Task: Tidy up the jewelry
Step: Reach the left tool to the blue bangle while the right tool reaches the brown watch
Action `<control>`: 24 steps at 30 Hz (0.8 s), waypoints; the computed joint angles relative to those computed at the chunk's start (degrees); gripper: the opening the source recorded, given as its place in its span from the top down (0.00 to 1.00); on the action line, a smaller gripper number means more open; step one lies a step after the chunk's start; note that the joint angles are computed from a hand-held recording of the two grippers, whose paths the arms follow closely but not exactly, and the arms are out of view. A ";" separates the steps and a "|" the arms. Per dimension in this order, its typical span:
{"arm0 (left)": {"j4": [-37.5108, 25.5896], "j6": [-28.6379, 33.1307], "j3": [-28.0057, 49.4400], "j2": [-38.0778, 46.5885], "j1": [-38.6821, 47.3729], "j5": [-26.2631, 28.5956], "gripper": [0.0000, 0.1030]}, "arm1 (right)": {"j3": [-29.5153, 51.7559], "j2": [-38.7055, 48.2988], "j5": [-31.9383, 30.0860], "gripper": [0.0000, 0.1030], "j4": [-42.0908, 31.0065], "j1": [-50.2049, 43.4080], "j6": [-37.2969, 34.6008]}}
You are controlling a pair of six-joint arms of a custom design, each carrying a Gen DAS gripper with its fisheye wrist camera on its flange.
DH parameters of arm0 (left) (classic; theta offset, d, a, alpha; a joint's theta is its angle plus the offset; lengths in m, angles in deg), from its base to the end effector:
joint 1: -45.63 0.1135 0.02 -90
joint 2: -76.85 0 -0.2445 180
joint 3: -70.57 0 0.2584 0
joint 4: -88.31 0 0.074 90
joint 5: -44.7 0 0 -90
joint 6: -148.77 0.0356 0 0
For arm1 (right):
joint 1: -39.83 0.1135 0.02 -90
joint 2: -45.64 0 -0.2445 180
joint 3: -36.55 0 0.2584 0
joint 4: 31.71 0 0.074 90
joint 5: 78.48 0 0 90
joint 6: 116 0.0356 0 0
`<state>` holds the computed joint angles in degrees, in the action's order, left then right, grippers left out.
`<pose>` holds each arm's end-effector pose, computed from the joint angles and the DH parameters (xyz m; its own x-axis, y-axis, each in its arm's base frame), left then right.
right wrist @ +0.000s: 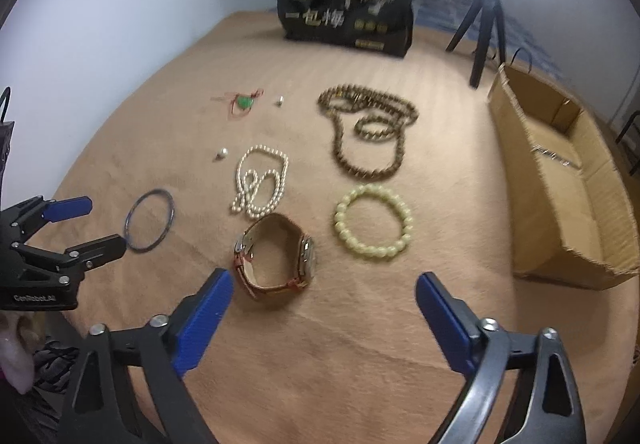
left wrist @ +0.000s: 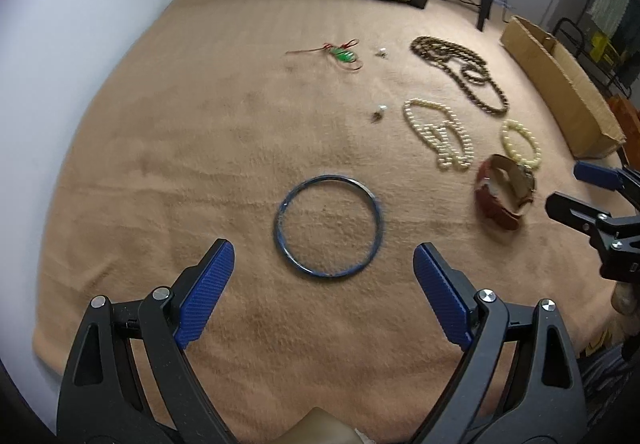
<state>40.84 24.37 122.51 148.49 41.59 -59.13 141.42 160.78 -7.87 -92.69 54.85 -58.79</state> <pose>0.2284 -0.0076 0.1584 -0.7450 -0.4973 -0.4446 -0.5393 0.8413 -0.0374 0.3955 0.1184 0.1869 -0.5806 -0.6847 -0.4405 -0.7875 0.6097 0.0902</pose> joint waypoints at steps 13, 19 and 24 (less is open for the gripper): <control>6.93 -0.81 -0.02 8.77 1.18 0.72 0.09 | 5.60 5.36 -0.78 0.19 -4.36 0.43 2.66; 8.26 -1.15 0.81 11.64 2.28 -1.32 0.09 | 5.77 5.87 -0.93 0.21 -4.87 1.07 2.12; 9.49 -0.83 0.63 12.17 3.75 -0.30 0.06 | 7.83 7.74 -0.86 0.27 -6.26 1.44 2.81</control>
